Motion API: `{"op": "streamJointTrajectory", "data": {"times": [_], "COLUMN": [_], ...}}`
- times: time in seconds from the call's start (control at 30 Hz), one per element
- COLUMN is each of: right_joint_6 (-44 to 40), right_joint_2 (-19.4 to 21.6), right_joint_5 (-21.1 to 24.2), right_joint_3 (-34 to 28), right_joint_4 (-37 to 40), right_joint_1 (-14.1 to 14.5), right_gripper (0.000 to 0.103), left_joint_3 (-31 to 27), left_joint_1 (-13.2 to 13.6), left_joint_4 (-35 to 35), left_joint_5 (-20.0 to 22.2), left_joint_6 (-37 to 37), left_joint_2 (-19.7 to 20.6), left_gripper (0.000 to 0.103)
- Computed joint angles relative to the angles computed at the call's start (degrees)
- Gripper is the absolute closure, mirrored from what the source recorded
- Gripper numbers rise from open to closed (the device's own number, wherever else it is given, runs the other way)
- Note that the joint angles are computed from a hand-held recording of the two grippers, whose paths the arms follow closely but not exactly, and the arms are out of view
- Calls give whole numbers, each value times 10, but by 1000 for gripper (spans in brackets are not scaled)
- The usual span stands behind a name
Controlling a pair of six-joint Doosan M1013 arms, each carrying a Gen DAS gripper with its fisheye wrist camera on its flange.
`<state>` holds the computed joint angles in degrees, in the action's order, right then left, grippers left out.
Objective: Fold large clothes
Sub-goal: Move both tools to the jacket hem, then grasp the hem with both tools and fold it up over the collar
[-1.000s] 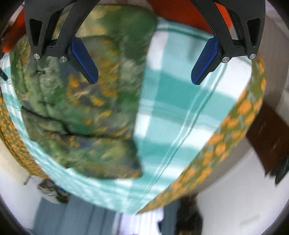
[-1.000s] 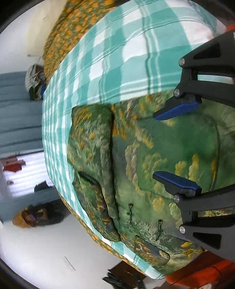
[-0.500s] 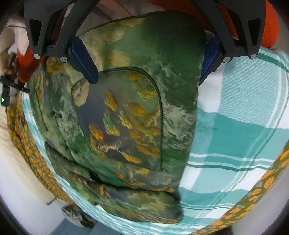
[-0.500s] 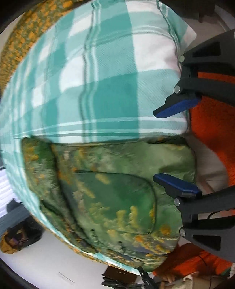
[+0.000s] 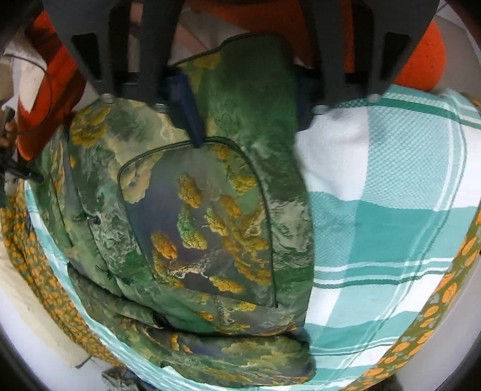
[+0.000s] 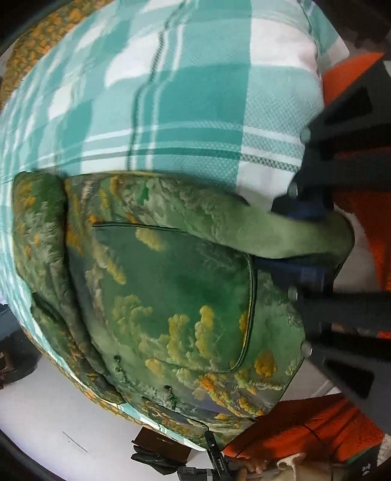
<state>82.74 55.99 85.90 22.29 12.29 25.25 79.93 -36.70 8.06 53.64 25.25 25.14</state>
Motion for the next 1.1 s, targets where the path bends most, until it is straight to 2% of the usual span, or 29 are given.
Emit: {"op": "streamJointTrajectory", "data": {"times": [0.03, 0.1, 0.23, 0.33, 0.47, 0.67, 0.77, 0.9, 1.0, 1.1], "right_joint_6": [3, 9, 6, 0, -8, -21, -34, -27, -24, -5], "right_joint_2": [0, -6, -6, -12, -37, -60, -86, -114, -126, -106], "right_joint_5": [-1, -12, -16, -24, -50, -43, -41, -24, -16, -16], "right_joint_3": [-3, 0, -14, -9, 32, 63, 99, 129, 126, 75], "right_joint_4": [3, 16, 31, 38, 55, 82, 102, 184, 249, 278], "right_joint_1": [0, 1, 2, 3, -3, -7, -9, -22, -35, -41], "right_gripper": [88, 90, 91, 91, 91, 91, 91, 91, 91, 92], "left_joint_3": [2, 6, 17, 27, 36, 40, 52, 87, 88, 75], "left_joint_1": [1, 1, -3, -8, -17, -33, -45, -62, -73, -55], "left_joint_4": [-2, -4, 18, 38, 66, 75, 60, 71, 130, 175], "left_joint_5": [-2, -10, -30, -47, -63, -47, -41, -78, -79, -83], "left_joint_6": [2, 0, -27, -58, -90, -97, -100, -160, -216, -231], "left_joint_2": [-3, -8, -19, -29, -44, -60, -79, -131, -156, -160], "left_gripper": [75, 84, 90, 92, 92, 92, 92, 93, 93, 92]}}
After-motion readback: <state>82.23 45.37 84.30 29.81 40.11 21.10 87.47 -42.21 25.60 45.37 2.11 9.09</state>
